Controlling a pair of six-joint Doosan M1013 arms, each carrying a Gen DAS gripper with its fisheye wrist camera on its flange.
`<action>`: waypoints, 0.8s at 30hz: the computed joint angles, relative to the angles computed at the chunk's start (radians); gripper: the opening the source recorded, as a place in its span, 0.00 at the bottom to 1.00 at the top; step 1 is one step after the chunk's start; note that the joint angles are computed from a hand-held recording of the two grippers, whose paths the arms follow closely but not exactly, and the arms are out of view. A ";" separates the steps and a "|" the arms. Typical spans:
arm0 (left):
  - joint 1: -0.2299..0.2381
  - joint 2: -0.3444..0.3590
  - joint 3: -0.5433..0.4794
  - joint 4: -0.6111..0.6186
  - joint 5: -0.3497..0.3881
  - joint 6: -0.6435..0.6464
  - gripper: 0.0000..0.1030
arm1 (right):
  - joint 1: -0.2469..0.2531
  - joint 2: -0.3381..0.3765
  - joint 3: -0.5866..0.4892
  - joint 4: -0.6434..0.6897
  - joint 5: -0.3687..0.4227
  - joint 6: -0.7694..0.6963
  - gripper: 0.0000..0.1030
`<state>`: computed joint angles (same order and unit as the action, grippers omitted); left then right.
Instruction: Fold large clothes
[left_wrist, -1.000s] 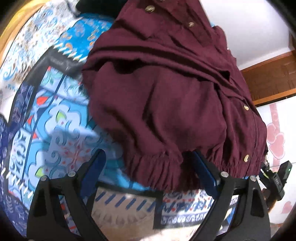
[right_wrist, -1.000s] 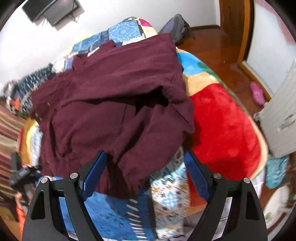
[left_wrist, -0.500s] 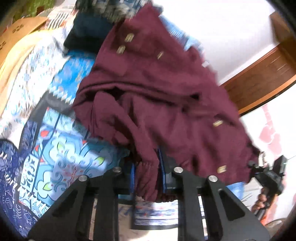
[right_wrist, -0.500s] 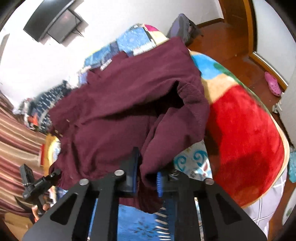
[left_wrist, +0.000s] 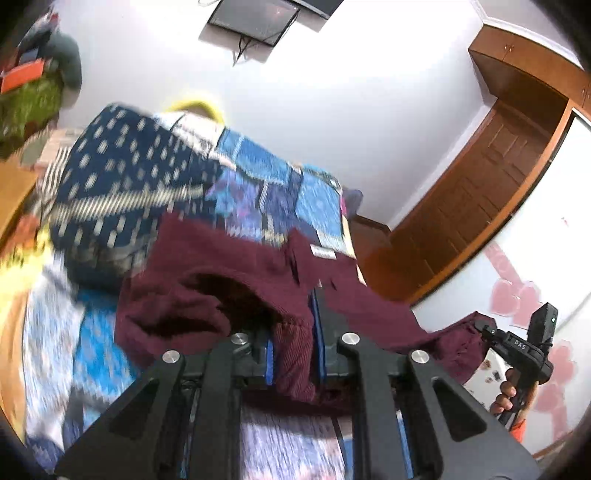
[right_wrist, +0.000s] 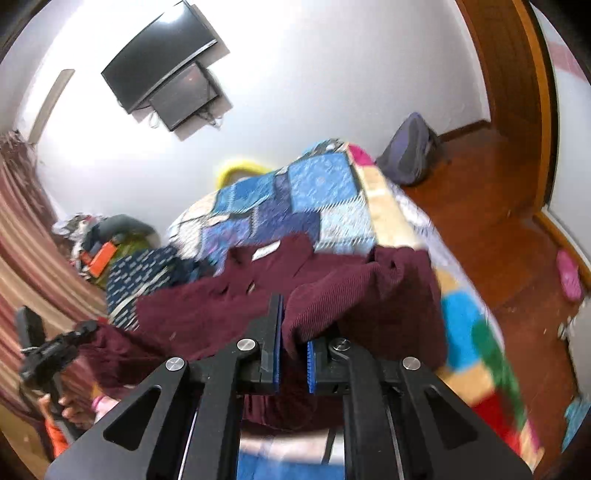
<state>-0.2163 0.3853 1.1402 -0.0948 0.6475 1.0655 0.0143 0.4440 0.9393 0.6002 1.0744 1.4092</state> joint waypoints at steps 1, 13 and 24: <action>0.003 0.025 -0.035 0.024 0.014 -0.019 0.15 | 0.005 0.029 -0.037 -0.026 0.004 0.025 0.08; 0.026 0.324 -0.380 0.187 0.287 -0.074 0.17 | 0.064 0.266 -0.298 -0.288 0.122 0.183 0.09; -0.028 0.356 -0.452 0.314 0.404 -0.029 0.63 | 0.092 0.250 -0.316 -0.426 0.177 0.116 0.19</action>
